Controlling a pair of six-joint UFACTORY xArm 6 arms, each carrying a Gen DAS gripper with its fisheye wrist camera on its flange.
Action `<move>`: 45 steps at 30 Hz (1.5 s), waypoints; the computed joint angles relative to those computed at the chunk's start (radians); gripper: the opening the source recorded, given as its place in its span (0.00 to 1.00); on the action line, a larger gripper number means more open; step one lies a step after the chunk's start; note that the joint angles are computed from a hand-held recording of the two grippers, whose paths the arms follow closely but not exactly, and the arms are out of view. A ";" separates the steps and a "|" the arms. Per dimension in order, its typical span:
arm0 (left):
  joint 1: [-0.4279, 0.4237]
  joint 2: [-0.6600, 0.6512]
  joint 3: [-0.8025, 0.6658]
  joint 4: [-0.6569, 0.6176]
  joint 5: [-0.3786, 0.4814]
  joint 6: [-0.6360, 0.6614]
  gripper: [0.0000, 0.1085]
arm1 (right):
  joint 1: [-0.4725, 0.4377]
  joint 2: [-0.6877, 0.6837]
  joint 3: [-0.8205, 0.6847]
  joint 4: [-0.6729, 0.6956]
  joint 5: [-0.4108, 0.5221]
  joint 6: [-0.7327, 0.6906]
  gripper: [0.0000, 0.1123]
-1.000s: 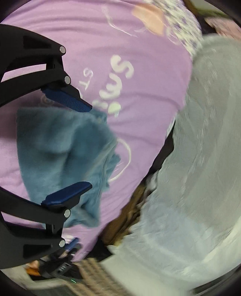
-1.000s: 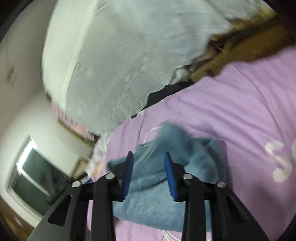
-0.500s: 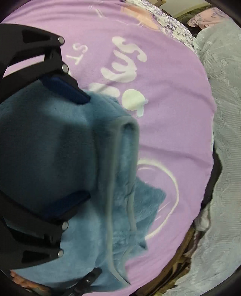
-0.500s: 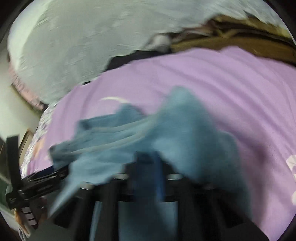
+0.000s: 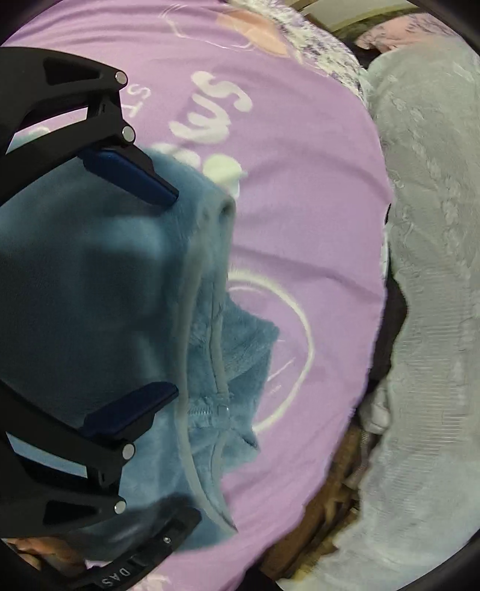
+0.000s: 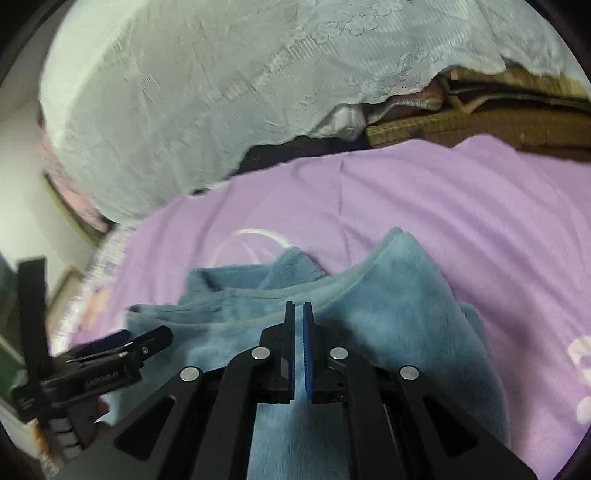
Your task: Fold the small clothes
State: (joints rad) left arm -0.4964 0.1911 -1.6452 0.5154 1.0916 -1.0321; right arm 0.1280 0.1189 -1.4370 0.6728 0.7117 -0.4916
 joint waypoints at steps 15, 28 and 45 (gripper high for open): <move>-0.081 -0.183 0.247 0.072 -0.087 -0.100 0.90 | -0.034 -0.264 0.302 0.227 -0.012 -0.315 0.20; -0.182 -0.232 0.311 0.161 0.053 -0.244 0.91 | -0.006 -0.491 0.565 0.115 -0.147 -0.351 0.32; -0.226 -0.267 0.364 0.221 0.105 -0.310 0.91 | -0.031 -0.542 0.620 0.189 -0.121 -0.417 0.45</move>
State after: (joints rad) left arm -0.7224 -0.0758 -1.2814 0.7365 1.1970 -1.3418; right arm 0.0969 -0.4233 -0.8166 0.8616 0.5908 -0.9091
